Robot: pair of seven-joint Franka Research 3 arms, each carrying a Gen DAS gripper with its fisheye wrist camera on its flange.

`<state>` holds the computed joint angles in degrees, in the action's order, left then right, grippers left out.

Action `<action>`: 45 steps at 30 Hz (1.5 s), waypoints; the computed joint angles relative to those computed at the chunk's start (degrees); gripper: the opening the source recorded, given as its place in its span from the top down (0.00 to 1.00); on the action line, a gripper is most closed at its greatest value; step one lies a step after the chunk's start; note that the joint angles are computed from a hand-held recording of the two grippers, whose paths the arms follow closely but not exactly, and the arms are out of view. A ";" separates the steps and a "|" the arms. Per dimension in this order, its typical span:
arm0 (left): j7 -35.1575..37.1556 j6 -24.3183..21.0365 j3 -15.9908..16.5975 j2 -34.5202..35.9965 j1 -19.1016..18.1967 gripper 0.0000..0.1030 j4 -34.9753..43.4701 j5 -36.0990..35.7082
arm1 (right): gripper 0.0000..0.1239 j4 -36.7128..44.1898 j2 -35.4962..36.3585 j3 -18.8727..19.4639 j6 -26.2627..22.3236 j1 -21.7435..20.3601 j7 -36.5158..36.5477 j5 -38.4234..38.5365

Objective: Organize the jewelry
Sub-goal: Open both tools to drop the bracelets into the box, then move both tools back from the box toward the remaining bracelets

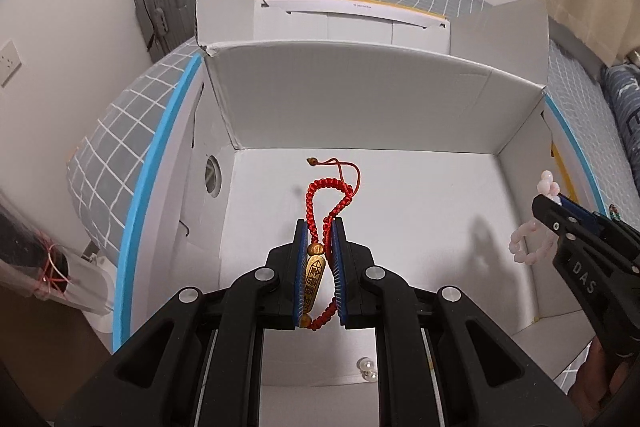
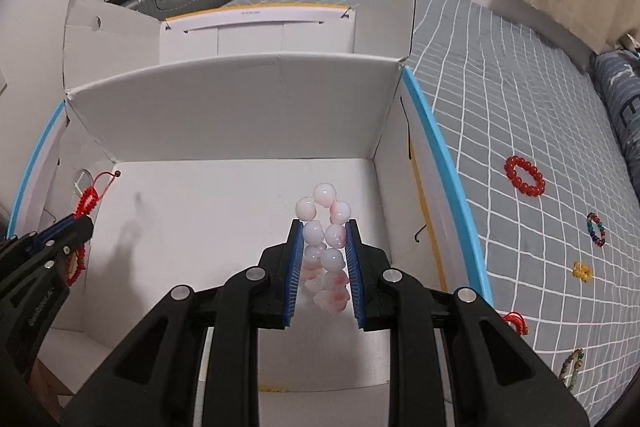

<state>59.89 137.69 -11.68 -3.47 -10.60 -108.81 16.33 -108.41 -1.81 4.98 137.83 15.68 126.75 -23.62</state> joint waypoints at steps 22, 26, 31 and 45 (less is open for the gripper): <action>-2.36 -0.13 -0.30 -3.14 0.03 0.34 -1.03 2.94 | 0.44 -1.78 -2.63 0.64 2.50 -0.66 -0.36 -0.20; -3.35 2.59 -0.18 -5.36 0.31 0.21 -2.79 3.40 | 0.31 -2.89 -4.36 1.24 4.01 -1.34 0.53 -1.97; -4.55 4.16 -0.43 -7.08 0.72 0.11 -3.61 4.47 | 0.26 -3.47 -6.10 2.05 4.09 -2.15 0.60 -2.96; -5.16 4.81 -2.55 -5.87 -1.47 0.05 -1.10 6.27 | 0.25 -12.60 -17.36 2.90 4.03 -8.77 1.07 -3.08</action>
<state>54.73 142.50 -14.24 -9.34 -12.07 -109.91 22.60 -121.01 -19.17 7.89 141.86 6.91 127.82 -26.69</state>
